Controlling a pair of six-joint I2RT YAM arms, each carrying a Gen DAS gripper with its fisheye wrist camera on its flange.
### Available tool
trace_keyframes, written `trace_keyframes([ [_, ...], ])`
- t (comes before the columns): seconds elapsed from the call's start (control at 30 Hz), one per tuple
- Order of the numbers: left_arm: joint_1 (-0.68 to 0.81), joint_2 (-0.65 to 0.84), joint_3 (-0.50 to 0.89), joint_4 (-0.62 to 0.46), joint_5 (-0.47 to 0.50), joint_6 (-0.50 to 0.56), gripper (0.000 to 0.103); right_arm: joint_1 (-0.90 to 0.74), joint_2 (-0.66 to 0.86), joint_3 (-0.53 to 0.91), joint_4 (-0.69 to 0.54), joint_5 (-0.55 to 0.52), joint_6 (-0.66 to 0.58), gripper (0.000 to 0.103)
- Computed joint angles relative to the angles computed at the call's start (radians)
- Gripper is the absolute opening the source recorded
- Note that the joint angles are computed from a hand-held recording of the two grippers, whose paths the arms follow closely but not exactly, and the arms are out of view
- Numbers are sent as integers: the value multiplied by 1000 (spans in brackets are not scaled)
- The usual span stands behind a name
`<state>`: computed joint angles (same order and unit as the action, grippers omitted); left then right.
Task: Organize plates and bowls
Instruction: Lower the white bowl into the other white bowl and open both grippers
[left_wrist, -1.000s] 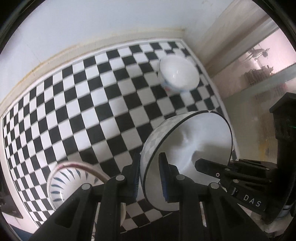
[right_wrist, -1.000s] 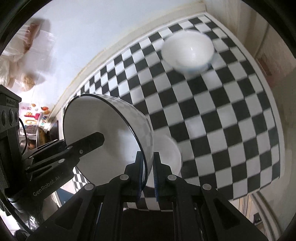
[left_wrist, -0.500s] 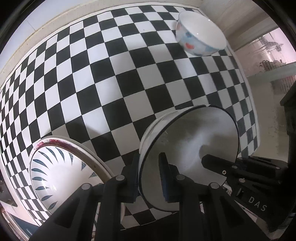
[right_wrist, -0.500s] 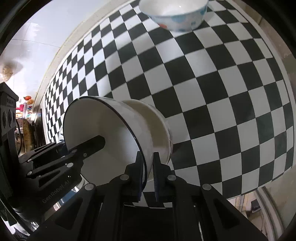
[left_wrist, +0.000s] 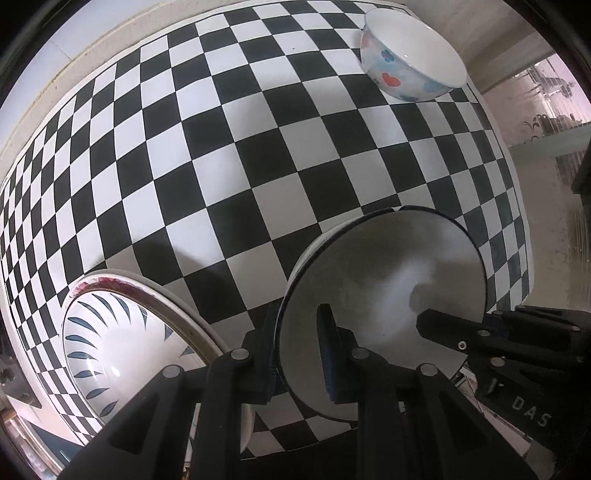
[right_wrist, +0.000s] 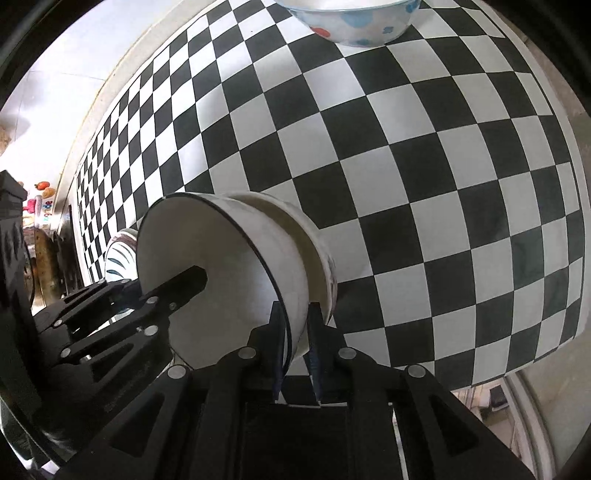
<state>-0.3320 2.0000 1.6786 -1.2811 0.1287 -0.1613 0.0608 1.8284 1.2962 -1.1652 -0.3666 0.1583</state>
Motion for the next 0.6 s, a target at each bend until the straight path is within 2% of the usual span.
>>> trace_keyframes([
  [0.37, 35, 0, 18, -18, 21, 16, 17, -1, -22, 23, -31, 9, 4, 20],
  [0.43, 34, -1, 18, -19, 26, 15, 17, 2, -29, 18, -30, 34, -2, 18],
  [0.6, 17, -7, 19, -21, 11, 2, 18, -4, -25, 8, -28, 19, -6, 16],
])
